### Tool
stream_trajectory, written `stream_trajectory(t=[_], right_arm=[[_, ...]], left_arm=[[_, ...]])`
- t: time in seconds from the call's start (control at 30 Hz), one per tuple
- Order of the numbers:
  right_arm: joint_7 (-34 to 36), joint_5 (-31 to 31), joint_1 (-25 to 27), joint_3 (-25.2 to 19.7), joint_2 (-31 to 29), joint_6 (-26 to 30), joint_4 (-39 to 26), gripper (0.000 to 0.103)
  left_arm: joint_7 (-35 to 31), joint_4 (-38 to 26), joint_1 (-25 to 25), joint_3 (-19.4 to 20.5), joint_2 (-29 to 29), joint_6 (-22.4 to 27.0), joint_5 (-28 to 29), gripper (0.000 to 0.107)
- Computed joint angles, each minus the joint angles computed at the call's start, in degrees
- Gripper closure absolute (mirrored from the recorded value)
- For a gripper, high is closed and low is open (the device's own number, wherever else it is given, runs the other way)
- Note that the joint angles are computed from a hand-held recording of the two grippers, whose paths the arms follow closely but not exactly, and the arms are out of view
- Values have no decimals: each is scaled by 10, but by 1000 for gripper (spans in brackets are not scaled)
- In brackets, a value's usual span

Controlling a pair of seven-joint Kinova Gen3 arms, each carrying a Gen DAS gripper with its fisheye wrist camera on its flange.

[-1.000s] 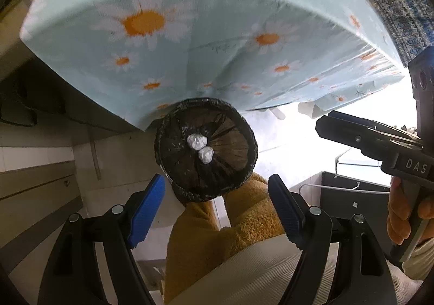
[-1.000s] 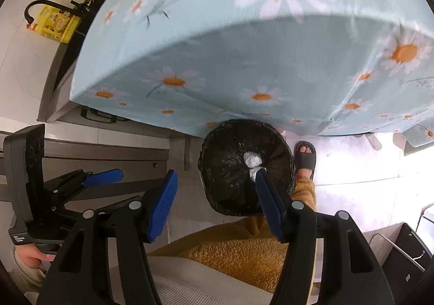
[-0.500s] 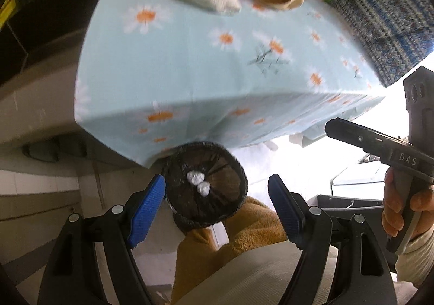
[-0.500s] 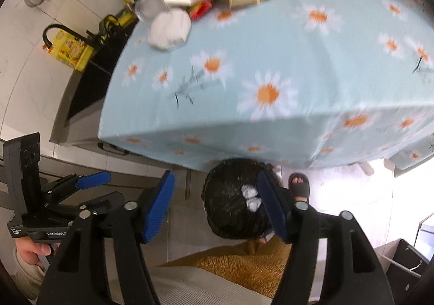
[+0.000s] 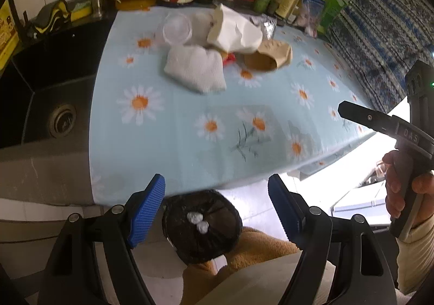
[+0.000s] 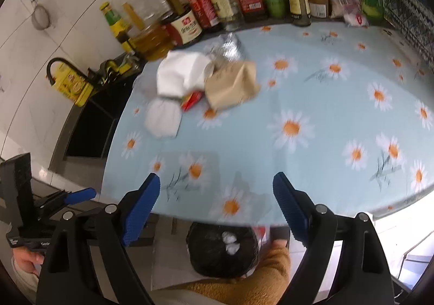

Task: Collect trash
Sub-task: 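Move the right tool up to the brown paper bag on the tablecloth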

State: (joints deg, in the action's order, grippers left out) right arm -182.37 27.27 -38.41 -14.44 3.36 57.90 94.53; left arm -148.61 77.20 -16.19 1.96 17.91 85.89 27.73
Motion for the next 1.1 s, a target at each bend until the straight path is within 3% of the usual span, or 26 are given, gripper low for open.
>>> stream_trajectory(t=[0.07, 0.17, 0.37, 0.63, 0.83, 1.1], right_arm=[[31, -15, 15, 8, -3, -14, 4, 18], [84, -36, 39, 20, -2, -42, 10, 5], [188, -95, 88, 43, 13, -90, 15, 5], [302, -143, 123, 67, 59, -115, -9, 5], [386, -196, 146, 78, 98, -100, -46, 5], [401, -212, 146, 99, 134, -70, -79, 5]], left_arm=[[19, -7, 11, 2, 2, -9, 0, 31], [44, -11, 21, 3, 4, -23, -4, 26], [101, -20, 37, 6, 7, -45, -11, 26], [154, -25, 57, 9, 5, -71, -38, 22], [192, -21, 66, 9, 2, -87, -52, 18], [227, -19, 75, 11, 4, -94, -67, 18]])
